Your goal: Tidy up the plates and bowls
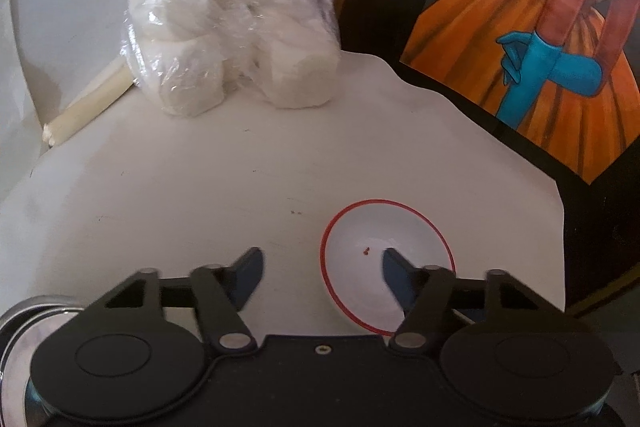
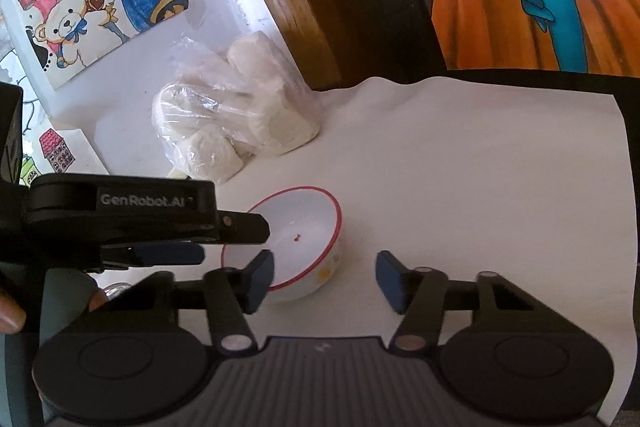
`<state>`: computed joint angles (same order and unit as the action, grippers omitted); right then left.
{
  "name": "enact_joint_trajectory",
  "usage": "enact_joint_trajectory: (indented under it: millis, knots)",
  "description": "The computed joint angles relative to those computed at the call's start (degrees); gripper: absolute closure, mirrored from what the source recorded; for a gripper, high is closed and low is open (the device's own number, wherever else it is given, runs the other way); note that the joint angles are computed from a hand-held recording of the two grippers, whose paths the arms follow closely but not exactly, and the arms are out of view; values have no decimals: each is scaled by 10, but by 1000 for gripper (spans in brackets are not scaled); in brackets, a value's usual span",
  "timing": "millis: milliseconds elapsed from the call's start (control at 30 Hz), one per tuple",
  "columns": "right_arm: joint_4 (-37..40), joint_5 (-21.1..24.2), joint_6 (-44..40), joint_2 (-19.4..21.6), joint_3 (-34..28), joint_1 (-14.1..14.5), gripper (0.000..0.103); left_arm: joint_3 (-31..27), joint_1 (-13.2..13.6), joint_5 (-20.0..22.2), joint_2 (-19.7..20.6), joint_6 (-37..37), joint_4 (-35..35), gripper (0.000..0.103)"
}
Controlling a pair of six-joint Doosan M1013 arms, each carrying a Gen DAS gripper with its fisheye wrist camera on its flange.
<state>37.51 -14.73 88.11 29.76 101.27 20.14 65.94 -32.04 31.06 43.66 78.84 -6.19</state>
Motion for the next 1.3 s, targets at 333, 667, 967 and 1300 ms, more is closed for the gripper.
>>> enact_joint_trajectory:
  millis: [333, 667, 967, 1300]
  knots:
    - [-87, -8, 98, -1, 6, -1, 69, -2, 1, 12, 4, 49, -34, 86]
    - [-184, -21, 213, -6, 22, -5, 72, 19, -2, -6, -8, 29, -23, 88]
    - [-198, -71, 228, -36, 60, 4, 72, 82, -9, -78, -59, 62, -36, 88]
    - [-185, -114, 199, -77, 98, 24, 72, 156, -12, -139, -118, 93, -76, 88]
